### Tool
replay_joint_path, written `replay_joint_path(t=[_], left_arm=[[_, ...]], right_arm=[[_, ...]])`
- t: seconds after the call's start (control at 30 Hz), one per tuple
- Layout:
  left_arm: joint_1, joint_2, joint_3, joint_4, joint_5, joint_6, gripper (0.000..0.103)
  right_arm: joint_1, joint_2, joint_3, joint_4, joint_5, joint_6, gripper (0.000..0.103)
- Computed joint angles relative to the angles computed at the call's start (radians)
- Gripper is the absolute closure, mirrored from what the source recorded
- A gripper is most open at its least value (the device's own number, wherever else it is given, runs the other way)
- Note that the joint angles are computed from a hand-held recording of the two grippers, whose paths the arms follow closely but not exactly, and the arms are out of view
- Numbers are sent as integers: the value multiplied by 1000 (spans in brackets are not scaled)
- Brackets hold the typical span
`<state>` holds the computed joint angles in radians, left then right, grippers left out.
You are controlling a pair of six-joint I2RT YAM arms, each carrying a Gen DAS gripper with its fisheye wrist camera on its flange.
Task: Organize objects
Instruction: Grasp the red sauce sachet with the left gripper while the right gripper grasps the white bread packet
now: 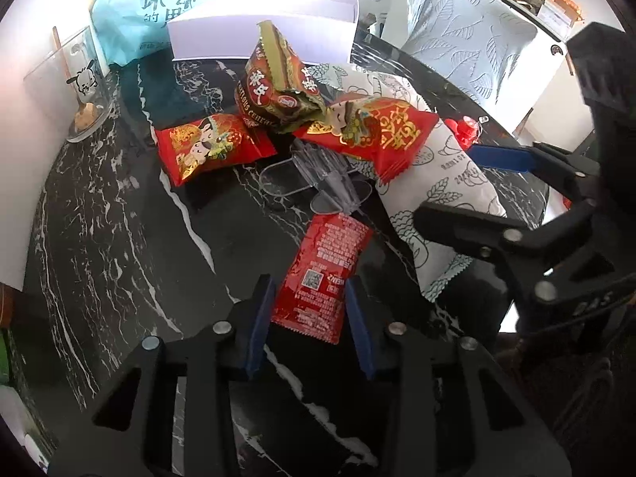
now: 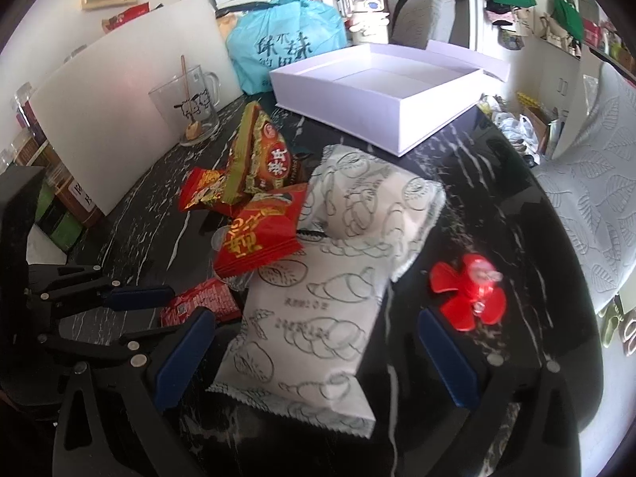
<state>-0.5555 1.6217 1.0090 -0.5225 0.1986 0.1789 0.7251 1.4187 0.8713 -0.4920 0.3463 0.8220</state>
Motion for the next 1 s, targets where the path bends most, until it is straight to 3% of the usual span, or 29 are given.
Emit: replay_joint_path(t=[0.1, 0.17, 0.3, 0.37, 0.87, 1.0], left_arm=[[7, 1, 0, 9, 2, -9, 67], [6, 10, 9, 7, -7, -7, 65], [-5, 26, 25, 9, -20, 1, 60], [3, 58, 55, 9, -7, 7, 58], [-22, 89, 61, 56, 35, 33, 52], [-18, 87, 48, 84, 28, 40, 65]], right_arm=[[-13, 12, 0, 6, -14, -4, 1], [-18, 16, -2, 5, -16, -6, 7], [-29, -6, -39, 55, -76, -36, 36], [-21, -10, -35, 45, -76, -46, 42], [21, -76, -65, -9, -77, -53, 43], [16, -76, -71, 1, -83, -56, 43]])
